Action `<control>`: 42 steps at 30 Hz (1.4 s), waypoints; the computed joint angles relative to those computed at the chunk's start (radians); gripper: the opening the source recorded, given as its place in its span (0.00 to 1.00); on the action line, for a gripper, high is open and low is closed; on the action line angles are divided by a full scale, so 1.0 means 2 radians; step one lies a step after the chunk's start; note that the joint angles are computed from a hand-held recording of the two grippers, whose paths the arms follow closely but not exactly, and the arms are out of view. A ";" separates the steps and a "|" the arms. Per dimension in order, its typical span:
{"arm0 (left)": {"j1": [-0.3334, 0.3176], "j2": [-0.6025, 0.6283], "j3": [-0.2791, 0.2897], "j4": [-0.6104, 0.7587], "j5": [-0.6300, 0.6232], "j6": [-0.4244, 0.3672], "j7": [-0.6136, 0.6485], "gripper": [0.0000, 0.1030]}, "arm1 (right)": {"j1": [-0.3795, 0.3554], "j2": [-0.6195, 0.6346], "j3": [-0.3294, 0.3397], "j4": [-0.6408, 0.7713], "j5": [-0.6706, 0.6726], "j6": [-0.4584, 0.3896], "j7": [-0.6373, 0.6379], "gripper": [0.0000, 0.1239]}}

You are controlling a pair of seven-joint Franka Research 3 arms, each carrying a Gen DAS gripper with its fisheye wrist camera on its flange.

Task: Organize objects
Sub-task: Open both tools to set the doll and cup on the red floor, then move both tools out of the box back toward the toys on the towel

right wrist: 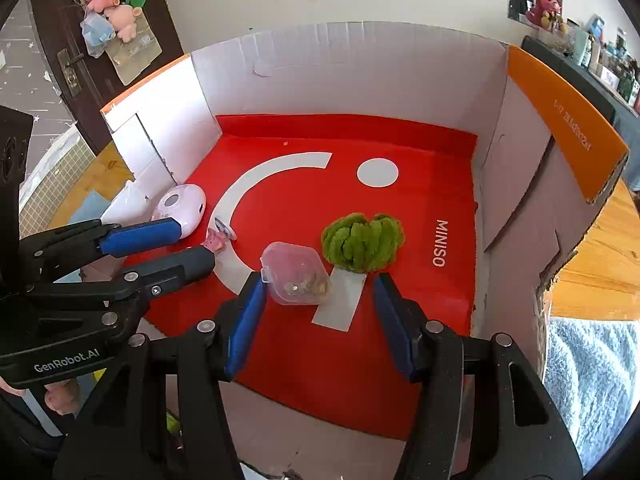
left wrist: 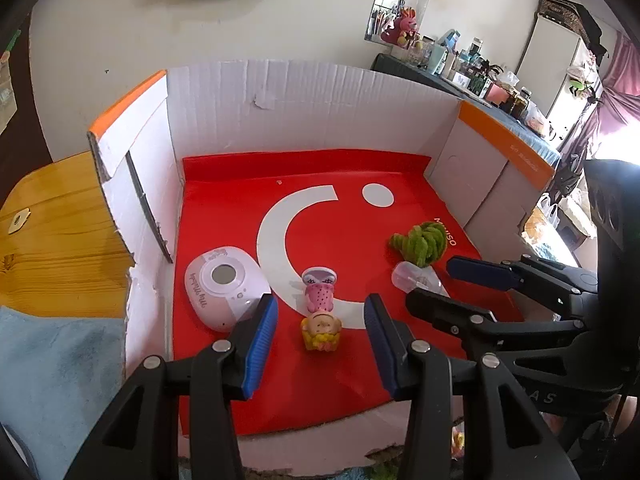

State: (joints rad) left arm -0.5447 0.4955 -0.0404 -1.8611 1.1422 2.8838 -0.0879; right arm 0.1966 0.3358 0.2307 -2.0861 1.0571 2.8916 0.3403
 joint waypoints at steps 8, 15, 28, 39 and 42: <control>-0.002 -0.004 0.000 -0.004 0.005 -0.003 -0.005 0.47 | -0.001 -0.012 0.001 -0.011 0.010 0.003 -0.007 0.44; -0.005 -0.023 -0.004 -0.020 0.031 -0.017 -0.034 0.55 | 0.004 -0.027 -0.001 -0.024 0.030 0.006 -0.025 0.51; 0.007 -0.063 -0.035 -0.058 0.085 -0.056 -0.094 0.68 | 0.019 -0.061 -0.013 -0.051 0.089 0.011 -0.076 0.62; 0.017 -0.093 -0.063 -0.088 0.104 -0.090 -0.126 0.78 | 0.038 -0.093 -0.030 -0.080 0.144 0.012 -0.126 0.71; 0.019 -0.099 -0.069 -0.094 0.107 -0.096 -0.132 0.81 | 0.044 -0.103 -0.034 -0.089 0.160 0.010 -0.142 0.74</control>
State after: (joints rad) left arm -0.5072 0.2966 -0.1791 -2.0497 1.3555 2.6909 -0.3516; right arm 0.2838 0.1300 0.1621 -2.2640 1.3765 2.9126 0.0571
